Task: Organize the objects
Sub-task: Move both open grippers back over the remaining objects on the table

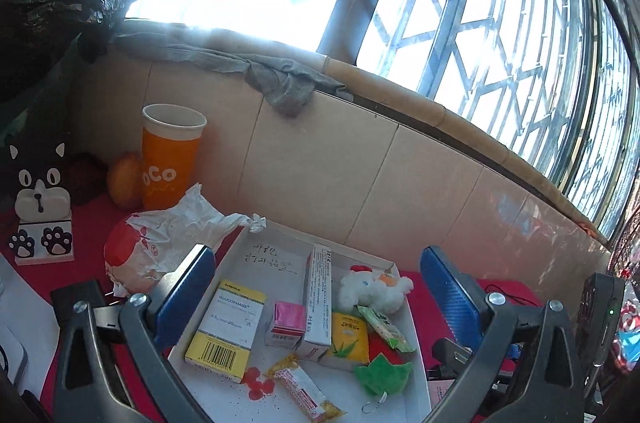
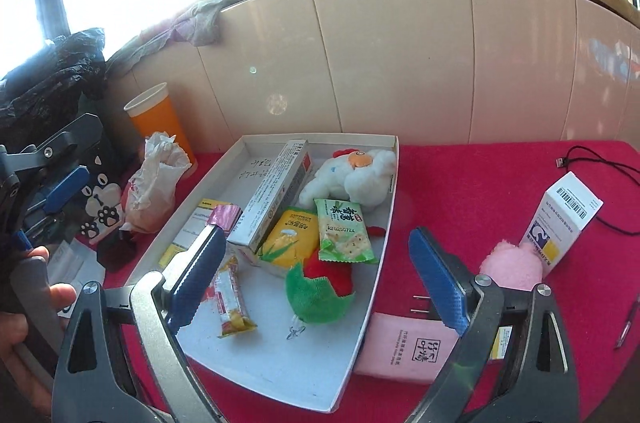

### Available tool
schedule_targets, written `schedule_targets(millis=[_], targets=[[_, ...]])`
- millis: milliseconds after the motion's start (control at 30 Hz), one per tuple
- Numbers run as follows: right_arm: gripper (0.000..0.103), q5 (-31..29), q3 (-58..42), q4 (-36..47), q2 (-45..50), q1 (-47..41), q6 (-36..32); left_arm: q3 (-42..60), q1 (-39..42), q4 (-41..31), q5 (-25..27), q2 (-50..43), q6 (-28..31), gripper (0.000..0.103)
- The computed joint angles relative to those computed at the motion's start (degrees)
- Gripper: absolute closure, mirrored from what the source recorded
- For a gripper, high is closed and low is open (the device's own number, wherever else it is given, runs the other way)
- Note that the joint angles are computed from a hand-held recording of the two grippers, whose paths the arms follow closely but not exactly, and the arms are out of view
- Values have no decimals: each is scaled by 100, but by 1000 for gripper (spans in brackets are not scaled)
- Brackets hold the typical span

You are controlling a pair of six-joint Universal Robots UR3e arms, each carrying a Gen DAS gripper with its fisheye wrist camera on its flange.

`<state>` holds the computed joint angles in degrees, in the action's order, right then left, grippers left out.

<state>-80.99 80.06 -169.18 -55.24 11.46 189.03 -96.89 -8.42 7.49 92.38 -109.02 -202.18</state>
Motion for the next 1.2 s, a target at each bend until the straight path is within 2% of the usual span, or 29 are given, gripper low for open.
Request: schedule_targets(millis=[167, 400, 600, 867, 1200], targets=[[9, 285, 1597, -823, -963, -466, 168, 14, -357, 235, 12, -8, -99, 0], [9, 838, 2779, -896, -1895, -1301, 375, 986, -1030, -567, 279, -463, 324, 0], [9, 1110, 3248, -1006, -2203, -1764, 467, 1424, -1352, -963, 418, -689, 644, 0], [9, 1429, 3938, -1282, -2807, -2459, 507, 2097, -1680, -1444, 373, -1104, 792, 0], [9, 2293, 4998, -1361, -4066, -3782, 351, 3042, -2010, -2011, 124, -1637, 710, 0]])
